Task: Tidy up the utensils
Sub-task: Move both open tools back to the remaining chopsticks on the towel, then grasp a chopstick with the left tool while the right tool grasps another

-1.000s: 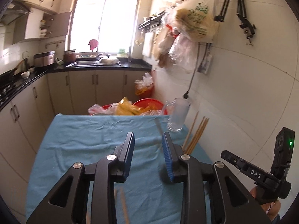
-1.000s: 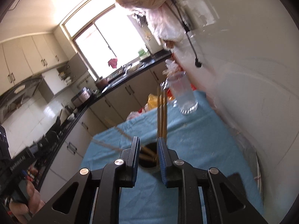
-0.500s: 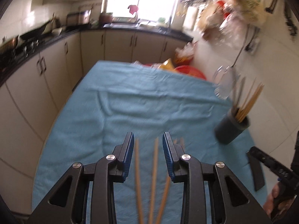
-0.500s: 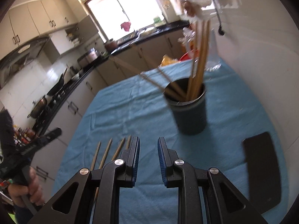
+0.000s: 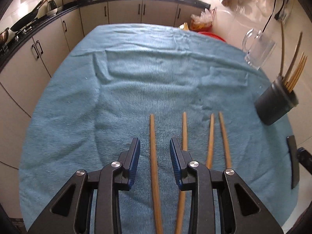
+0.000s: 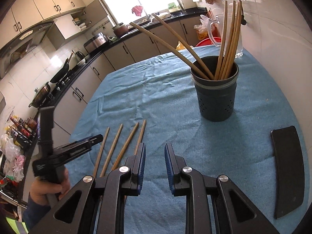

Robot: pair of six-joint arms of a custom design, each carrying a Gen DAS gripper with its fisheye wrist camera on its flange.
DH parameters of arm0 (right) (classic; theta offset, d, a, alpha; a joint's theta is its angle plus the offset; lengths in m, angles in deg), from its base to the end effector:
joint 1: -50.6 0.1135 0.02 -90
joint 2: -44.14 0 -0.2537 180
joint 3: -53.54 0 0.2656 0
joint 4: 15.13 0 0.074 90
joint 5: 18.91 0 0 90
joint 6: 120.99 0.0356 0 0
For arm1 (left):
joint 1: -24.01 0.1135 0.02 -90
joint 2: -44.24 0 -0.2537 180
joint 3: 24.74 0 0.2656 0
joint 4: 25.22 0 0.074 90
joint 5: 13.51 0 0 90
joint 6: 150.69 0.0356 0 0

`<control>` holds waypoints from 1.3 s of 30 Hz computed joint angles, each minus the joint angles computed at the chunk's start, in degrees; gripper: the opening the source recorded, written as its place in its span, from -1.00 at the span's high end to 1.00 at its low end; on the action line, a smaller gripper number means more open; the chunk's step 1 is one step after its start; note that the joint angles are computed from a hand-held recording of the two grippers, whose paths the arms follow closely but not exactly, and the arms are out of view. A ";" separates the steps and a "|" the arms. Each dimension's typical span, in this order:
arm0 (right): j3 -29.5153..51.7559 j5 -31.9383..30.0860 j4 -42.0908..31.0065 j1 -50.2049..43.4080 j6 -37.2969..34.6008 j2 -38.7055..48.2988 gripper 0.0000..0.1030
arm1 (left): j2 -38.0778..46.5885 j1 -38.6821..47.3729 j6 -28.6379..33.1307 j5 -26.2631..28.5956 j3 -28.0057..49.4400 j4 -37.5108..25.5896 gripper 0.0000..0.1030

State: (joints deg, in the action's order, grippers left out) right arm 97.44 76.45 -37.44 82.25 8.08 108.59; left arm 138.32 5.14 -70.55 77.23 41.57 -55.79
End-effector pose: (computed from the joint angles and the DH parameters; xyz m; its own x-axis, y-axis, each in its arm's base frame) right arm 0.2056 0.1228 0.1747 -0.7421 0.2797 -0.6091 0.0046 0.9109 0.4127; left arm 0.3127 -0.1074 0.1495 -0.8500 0.1096 -0.5152 0.1870 0.9772 -0.1007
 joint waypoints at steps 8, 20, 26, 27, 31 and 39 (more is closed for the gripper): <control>2.62 -0.50 0.95 0.81 0.22 5.29 0.43 | 0.34 0.02 1.45 -1.98 -2.21 2.94 0.87; 19.87 -8.44 -0.16 0.01 -2.83 30.28 0.47 | -3.69 3.35 4.42 0.59 -6.35 3.41 0.87; 30.41 -7.78 -5.27 0.04 -4.18 40.51 0.58 | -3.95 3.15 5.26 0.34 -6.99 4.27 0.86; 32.25 -7.09 -6.82 0.19 -4.61 42.06 0.61 | -3.96 3.29 5.42 0.62 -7.00 4.30 0.86; 36.34 -2.93 -10.10 1.62 -5.28 45.50 0.76 | -3.70 4.03 5.45 1.97 -6.69 4.11 0.86; 31.21 -3.54 -5.06 2.11 -4.49 41.35 0.87 | -5.07 3.98 5.59 2.18 -7.75 4.98 0.88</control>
